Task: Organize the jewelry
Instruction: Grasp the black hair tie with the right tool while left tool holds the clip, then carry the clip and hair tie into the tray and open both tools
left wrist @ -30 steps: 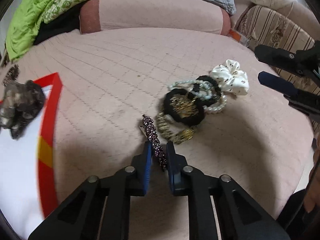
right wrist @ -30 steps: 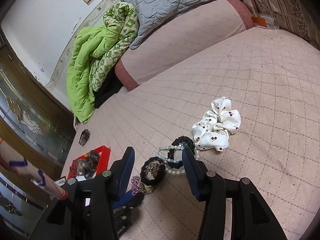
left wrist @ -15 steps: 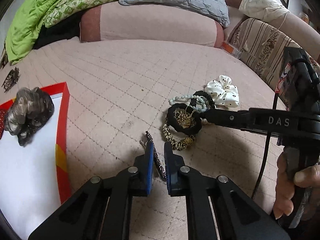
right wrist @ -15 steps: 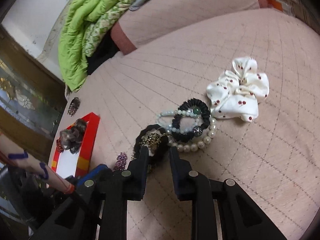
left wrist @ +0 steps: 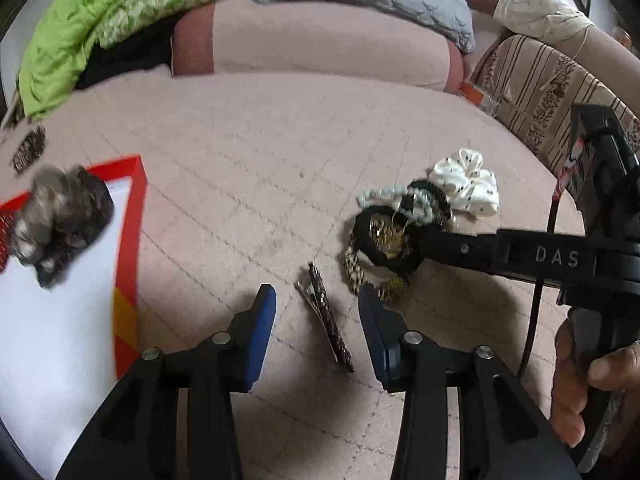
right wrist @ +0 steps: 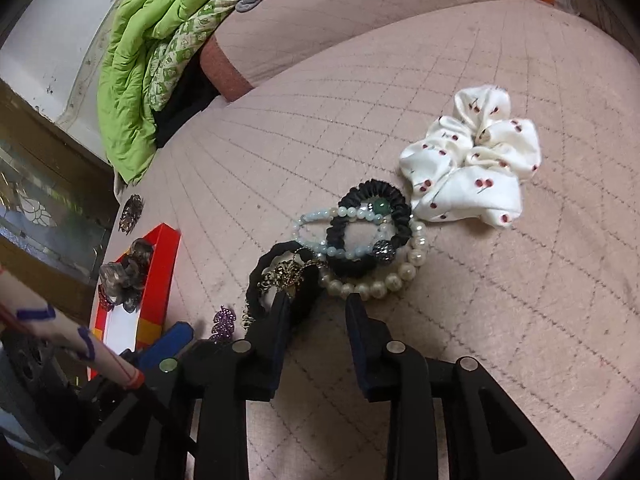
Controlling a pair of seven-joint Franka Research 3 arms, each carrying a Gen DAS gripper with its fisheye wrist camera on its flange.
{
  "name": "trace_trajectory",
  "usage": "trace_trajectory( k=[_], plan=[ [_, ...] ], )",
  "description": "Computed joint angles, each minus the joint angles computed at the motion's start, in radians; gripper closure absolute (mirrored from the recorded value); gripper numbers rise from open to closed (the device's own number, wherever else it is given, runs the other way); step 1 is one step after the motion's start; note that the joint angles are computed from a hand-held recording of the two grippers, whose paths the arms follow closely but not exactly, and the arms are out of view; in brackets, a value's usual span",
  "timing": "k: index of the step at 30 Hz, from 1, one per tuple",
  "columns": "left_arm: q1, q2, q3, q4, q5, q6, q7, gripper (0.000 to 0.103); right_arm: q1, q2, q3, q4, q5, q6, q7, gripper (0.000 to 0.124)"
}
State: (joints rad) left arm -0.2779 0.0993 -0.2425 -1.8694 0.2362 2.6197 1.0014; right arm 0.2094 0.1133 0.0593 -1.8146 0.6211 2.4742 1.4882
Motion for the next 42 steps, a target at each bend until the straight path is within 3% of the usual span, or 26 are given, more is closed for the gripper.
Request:
trace_trajectory(
  k=[6,7,9,10,16,22,30,42],
  plan=[
    [-0.015,0.030,0.003,0.022,0.054,-0.014,-0.009,0.063,0.009,0.031,0.006,0.027,-0.020,0.012,0.016,0.092],
    [-0.015,0.031,0.005,0.021,0.062,-0.011,-0.016,0.068,0.009,0.030,0.008,0.024,-0.020,0.017,0.006,0.106],
    [-0.019,0.034,0.011,0.023,0.097,-0.012,-0.041,0.080,0.005,0.017,0.012,0.013,0.012,0.027,-0.026,0.112],
    [-0.015,0.031,0.010,0.017,0.085,-0.001,-0.038,0.090,0.006,0.009,0.012,0.005,0.016,0.047,-0.035,0.112],
    [-0.007,0.022,0.007,0.001,0.069,0.036,-0.037,0.092,0.015,-0.083,0.023,-0.076,0.218,0.264,-0.252,0.112],
    [0.000,0.001,0.012,-0.024,0.079,0.100,-0.059,0.092,0.050,-0.133,0.012,-0.116,0.358,0.415,-0.396,0.112],
    [0.010,-0.036,0.019,-0.049,0.117,0.147,-0.109,0.092,0.063,-0.123,0.005,-0.106,0.327,0.382,-0.394,0.112],
    [0.021,-0.088,0.020,-0.070,0.243,0.146,-0.193,0.092,0.080,-0.124,0.016,-0.113,0.267,0.376,-0.379,0.112]
  ],
)
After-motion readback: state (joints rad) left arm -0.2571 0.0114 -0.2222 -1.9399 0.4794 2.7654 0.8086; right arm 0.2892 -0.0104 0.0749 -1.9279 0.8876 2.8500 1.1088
